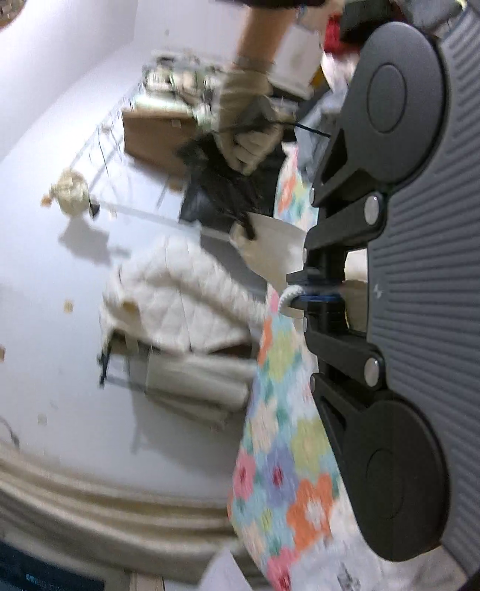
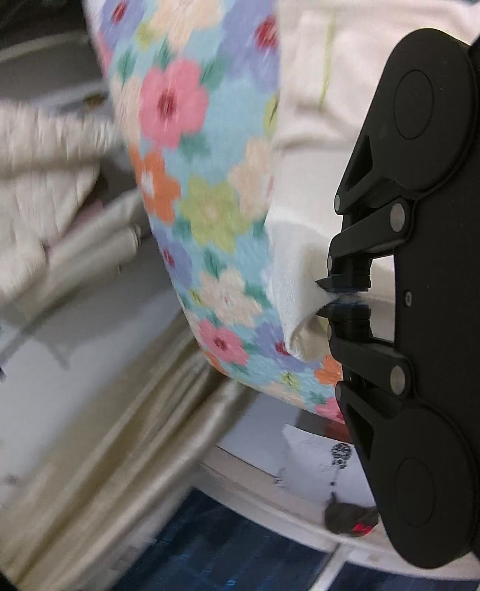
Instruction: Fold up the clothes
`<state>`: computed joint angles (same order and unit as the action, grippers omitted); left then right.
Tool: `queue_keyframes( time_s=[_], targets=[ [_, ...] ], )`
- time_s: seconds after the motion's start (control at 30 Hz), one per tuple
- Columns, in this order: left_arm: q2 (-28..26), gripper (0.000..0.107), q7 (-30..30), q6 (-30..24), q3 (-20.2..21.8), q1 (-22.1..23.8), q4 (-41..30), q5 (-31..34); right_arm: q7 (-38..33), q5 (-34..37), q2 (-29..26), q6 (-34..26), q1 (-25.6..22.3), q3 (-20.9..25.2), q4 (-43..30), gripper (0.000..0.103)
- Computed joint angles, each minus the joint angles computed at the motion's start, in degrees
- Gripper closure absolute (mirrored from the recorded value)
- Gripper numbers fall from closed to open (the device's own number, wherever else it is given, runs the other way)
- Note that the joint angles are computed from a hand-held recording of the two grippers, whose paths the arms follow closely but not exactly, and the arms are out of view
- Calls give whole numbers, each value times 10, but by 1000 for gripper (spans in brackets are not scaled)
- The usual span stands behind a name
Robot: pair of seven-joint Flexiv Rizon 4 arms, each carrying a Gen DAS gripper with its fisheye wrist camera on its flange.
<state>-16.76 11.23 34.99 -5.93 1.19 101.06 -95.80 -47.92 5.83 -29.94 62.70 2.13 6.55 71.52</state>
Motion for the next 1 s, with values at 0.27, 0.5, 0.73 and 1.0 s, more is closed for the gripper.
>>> queue_keyframes(
  time_s=[0.27,0.5,0.73,1.0],
  targets=[
    [36,102,-39,-27,4,-49,72,76,51,-125,123,103,2,-84,248,96],
    [-45,102,-125,49,-16,-64,62,188,177,-241,150,122,2,-123,364,69],
    [-52,102,-141,9,-34,-32,51,175,33,14,266,155,-31,28,436,58],
    [-7,102,-123,-62,-20,-19,63,111,149,110,410,210,73,75,528,55]
  ],
)
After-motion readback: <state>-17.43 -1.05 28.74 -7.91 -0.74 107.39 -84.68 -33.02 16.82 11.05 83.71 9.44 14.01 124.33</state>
